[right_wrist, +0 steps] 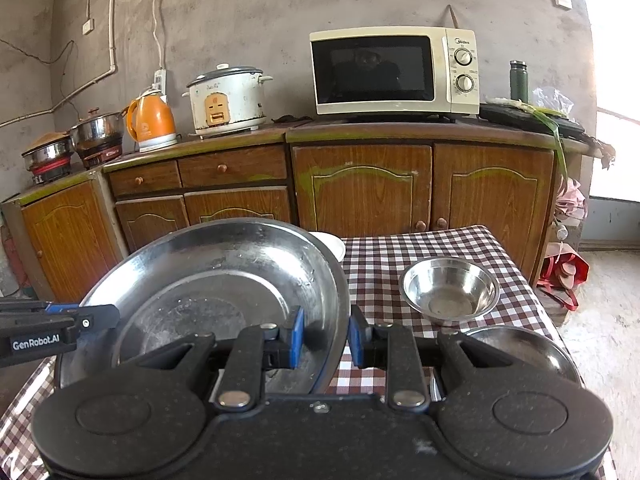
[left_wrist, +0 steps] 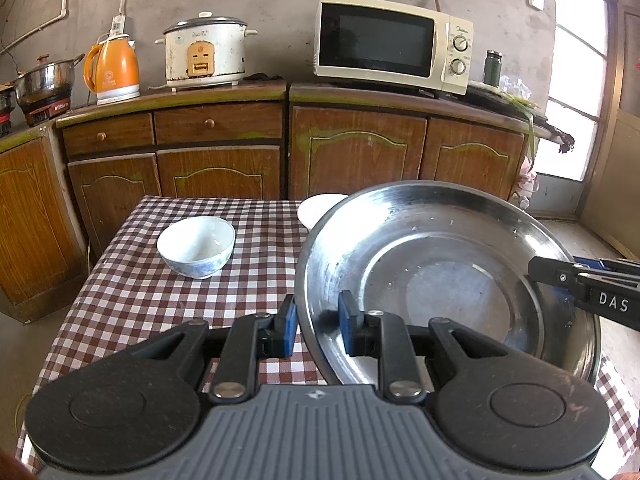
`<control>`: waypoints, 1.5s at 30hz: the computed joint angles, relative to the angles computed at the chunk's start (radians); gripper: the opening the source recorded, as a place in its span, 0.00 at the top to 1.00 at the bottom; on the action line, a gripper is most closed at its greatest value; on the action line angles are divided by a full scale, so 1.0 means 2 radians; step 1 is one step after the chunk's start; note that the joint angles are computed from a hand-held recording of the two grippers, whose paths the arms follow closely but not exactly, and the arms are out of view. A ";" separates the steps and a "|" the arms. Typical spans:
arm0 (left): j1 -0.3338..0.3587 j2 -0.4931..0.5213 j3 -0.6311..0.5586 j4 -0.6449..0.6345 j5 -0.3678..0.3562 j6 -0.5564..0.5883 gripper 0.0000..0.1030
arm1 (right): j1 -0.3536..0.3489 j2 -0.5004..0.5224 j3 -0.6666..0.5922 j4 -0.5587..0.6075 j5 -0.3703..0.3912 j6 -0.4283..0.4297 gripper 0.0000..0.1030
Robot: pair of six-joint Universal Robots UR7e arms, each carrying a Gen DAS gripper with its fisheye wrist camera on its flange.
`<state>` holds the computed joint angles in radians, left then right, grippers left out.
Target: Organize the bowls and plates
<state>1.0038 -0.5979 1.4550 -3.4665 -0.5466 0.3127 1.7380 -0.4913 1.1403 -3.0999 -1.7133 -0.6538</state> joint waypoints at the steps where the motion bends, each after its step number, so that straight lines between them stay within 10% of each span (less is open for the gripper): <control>1: 0.000 0.000 0.001 0.000 0.000 0.000 0.77 | 0.000 -0.001 0.002 -0.001 0.000 0.000 0.71; 45: -0.006 -0.008 0.037 0.011 0.003 -0.039 0.77 | -0.012 -0.034 0.071 -0.032 0.004 0.004 0.71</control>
<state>0.9916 -0.6146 1.5292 -3.4452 -0.5413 0.2355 1.7135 -0.5587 1.2829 -3.1642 -1.7048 -0.6457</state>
